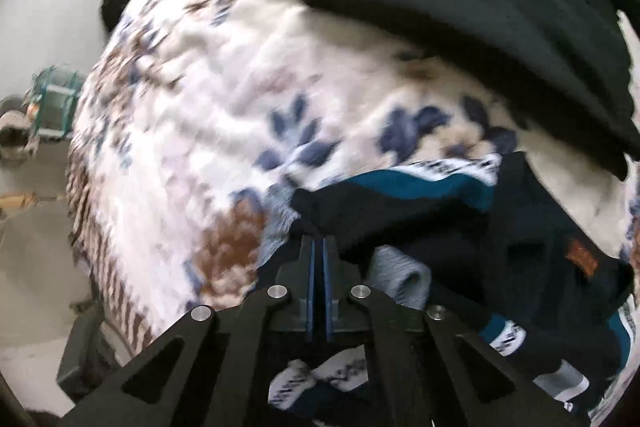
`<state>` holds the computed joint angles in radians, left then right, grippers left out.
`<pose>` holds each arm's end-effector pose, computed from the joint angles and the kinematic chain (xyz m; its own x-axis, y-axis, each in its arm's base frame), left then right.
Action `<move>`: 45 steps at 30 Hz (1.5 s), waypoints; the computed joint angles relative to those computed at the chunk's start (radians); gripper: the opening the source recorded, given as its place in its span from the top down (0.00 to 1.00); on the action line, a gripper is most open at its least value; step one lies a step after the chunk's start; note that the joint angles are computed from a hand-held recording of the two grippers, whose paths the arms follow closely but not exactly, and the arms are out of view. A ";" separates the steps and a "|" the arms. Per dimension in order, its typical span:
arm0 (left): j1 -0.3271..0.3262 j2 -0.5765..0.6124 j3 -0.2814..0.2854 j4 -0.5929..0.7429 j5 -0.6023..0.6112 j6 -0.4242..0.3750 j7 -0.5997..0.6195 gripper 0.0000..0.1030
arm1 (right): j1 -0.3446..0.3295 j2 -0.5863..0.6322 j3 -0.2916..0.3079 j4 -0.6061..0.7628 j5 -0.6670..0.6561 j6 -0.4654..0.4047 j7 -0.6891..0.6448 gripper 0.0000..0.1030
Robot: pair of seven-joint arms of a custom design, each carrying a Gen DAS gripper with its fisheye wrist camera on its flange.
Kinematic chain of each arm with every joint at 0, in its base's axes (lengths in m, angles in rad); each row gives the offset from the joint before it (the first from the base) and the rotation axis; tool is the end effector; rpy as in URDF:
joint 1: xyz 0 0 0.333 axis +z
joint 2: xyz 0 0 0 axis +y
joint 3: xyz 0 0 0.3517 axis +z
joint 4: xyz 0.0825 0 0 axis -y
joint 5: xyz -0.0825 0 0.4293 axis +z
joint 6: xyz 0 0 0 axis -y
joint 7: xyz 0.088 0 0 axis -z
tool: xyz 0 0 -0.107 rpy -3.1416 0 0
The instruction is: Fold small clothes
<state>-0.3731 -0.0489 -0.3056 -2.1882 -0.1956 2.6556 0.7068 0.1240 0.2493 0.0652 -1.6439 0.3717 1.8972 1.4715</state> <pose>0.4699 -0.3744 0.4754 0.2412 -0.8535 0.4618 -0.9099 -0.3645 -0.1983 0.6735 0.1520 0.4945 0.1580 -0.9197 -0.3595 -0.9865 -0.1626 -0.0176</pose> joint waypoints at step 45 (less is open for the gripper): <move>0.019 0.042 0.027 0.003 -0.482 0.075 0.375 0.94 | -0.054 0.120 0.030 0.212 0.004 -0.360 -0.114 0.48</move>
<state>-0.3545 -0.0065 -0.2788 -2.1856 -0.6772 2.7303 1.0813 0.0705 0.3694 0.0956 -1.4317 0.3753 1.5368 1.3577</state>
